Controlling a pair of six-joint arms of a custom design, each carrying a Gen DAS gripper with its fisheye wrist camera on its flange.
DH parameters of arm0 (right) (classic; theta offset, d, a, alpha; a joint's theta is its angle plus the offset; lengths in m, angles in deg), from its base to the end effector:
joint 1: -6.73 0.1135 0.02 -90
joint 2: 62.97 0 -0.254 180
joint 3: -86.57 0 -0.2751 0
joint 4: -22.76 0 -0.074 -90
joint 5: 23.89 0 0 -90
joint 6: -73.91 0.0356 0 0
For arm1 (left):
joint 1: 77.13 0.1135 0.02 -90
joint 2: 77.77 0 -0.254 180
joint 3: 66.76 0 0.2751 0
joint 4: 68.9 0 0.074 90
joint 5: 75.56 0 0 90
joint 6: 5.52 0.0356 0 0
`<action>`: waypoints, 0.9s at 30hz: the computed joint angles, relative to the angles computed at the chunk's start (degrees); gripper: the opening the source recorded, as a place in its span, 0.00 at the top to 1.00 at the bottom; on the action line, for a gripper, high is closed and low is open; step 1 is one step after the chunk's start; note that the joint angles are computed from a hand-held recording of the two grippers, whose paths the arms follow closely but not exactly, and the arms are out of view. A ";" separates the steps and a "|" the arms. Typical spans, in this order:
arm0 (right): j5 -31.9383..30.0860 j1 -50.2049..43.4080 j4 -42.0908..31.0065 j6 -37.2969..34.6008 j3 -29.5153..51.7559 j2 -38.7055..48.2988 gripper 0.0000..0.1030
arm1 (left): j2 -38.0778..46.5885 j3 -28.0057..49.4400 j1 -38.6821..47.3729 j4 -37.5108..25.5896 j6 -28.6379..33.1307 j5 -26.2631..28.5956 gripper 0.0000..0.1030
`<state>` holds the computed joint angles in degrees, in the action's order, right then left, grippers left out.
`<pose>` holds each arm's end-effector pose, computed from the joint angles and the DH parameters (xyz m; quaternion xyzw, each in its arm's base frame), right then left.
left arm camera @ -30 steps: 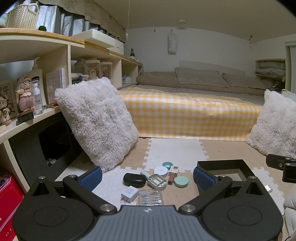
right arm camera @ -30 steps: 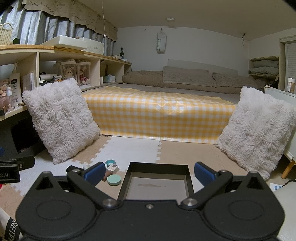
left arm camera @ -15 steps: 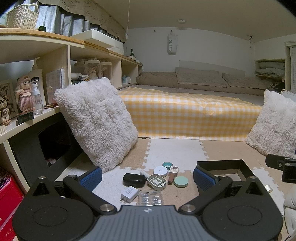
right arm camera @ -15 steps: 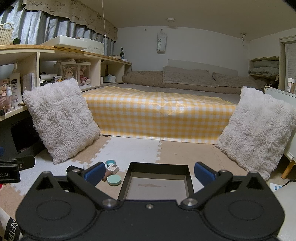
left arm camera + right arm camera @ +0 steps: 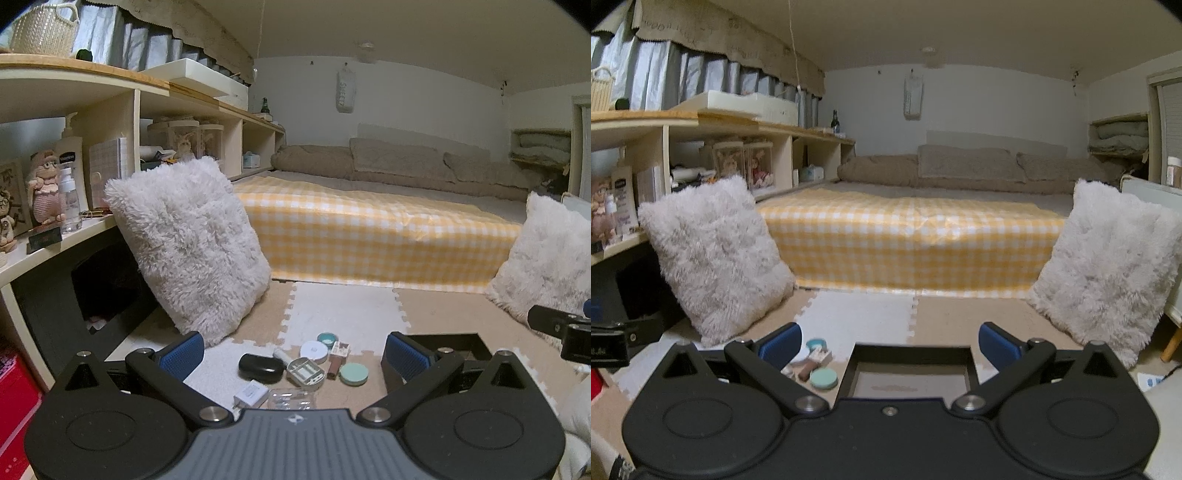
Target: Organize rigid objects
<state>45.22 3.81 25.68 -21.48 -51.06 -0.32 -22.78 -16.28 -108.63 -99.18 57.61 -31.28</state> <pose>0.2640 -0.0008 0.2118 -0.1244 0.7899 0.1035 0.5915 0.2092 -0.0983 0.2435 -0.1469 0.8232 0.0923 0.5406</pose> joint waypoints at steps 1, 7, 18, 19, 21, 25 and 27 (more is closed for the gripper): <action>0.14 -0.19 1.60 0.11 0.49 1.11 0.00 | 0.38 0.22 0.94 1.06 0.68 0.84 0.00; 4.23 -0.29 6.82 -1.12 5.60 8.70 0.00 | 4.62 3.40 3.98 5.73 5.70 1.71 0.00; 11.93 -1.71 4.64 1.98 21.54 26.83 0.00 | 16.33 11.40 12.01 11.77 9.25 9.04 0.00; 10.64 -2.44 4.68 2.23 22.88 28.58 0.00 | 17.66 12.00 12.67 12.34 9.45 9.46 0.00; 8.64 -3.52 3.27 2.12 26.12 32.20 0.00 | 20.27 13.44 14.30 12.59 9.42 10.96 0.00; 7.52 -4.39 1.86 -0.38 31.79 39.30 0.00 | 26.28 17.29 18.52 10.99 10.17 15.64 0.00; 8.38 -4.20 -0.41 -1.91 34.27 41.98 0.00 | 29.77 19.77 21.38 8.31 9.88 19.93 0.00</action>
<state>53.60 -0.39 25.27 -23.39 -16.79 41.66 7.00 3.49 -87.25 -90.87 67.49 -11.35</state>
